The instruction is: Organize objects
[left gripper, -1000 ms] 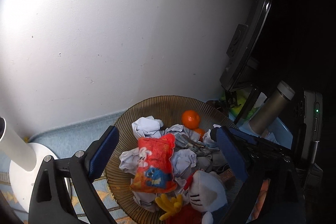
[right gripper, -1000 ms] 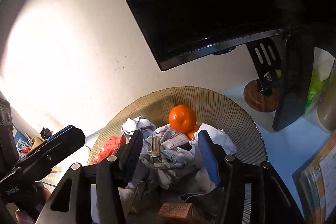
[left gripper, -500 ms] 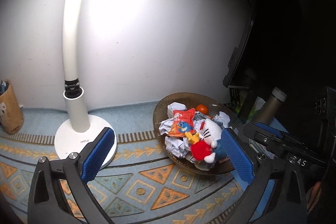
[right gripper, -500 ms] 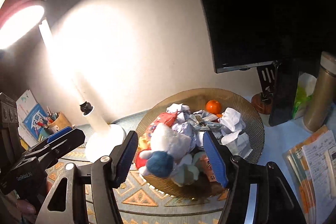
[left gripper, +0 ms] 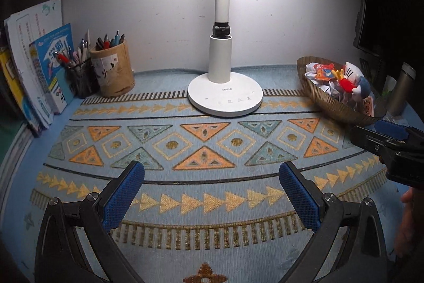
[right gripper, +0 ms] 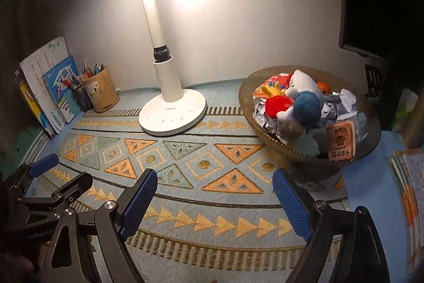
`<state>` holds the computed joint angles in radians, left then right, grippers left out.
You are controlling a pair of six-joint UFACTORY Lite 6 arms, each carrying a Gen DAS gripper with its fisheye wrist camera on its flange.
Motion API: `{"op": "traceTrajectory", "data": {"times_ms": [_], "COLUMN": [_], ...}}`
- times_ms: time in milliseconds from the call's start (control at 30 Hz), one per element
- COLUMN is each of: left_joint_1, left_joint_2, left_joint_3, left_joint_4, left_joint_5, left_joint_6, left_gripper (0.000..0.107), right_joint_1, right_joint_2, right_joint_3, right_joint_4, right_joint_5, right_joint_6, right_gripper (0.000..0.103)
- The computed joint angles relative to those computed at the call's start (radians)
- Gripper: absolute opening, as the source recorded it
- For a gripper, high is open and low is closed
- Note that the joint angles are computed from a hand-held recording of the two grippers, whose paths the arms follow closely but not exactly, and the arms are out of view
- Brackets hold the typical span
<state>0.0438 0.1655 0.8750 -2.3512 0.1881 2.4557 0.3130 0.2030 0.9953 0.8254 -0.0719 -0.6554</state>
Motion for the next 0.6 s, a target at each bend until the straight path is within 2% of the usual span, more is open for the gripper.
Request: {"op": "traceTrajectory", "data": {"times_ms": [133, 267, 500, 600], "left_joint_1": [0.03, 0.063, 0.067, 0.061], "left_joint_2": [0.052, 0.11, 0.16, 0.179], "left_joint_3": [-0.033, -0.024, 0.002, 0.019], "left_joint_4": [-0.147, -0.041, -0.044, -0.131], "left_joint_5": [0.054, 0.106, 0.093, 0.062], "left_joint_6": [0.153, 0.019, -0.013, 0.054], "left_gripper": [0.102, 0.102, 0.102, 0.102], "right_joint_1": [0.039, 0.055, 0.073, 0.075], "right_joint_2": [0.089, 0.16, 0.277, 0.299], "right_joint_3": [0.017, 0.039, 0.105, 0.124], "right_joint_4": [0.043, -0.051, 0.004, 0.023], "right_joint_5": [-0.05, -0.073, -0.101, -0.102], "right_joint_6": [-0.024, 0.083, 0.034, 0.02], "right_gripper": [0.088, 0.088, 0.088, 0.088]}}
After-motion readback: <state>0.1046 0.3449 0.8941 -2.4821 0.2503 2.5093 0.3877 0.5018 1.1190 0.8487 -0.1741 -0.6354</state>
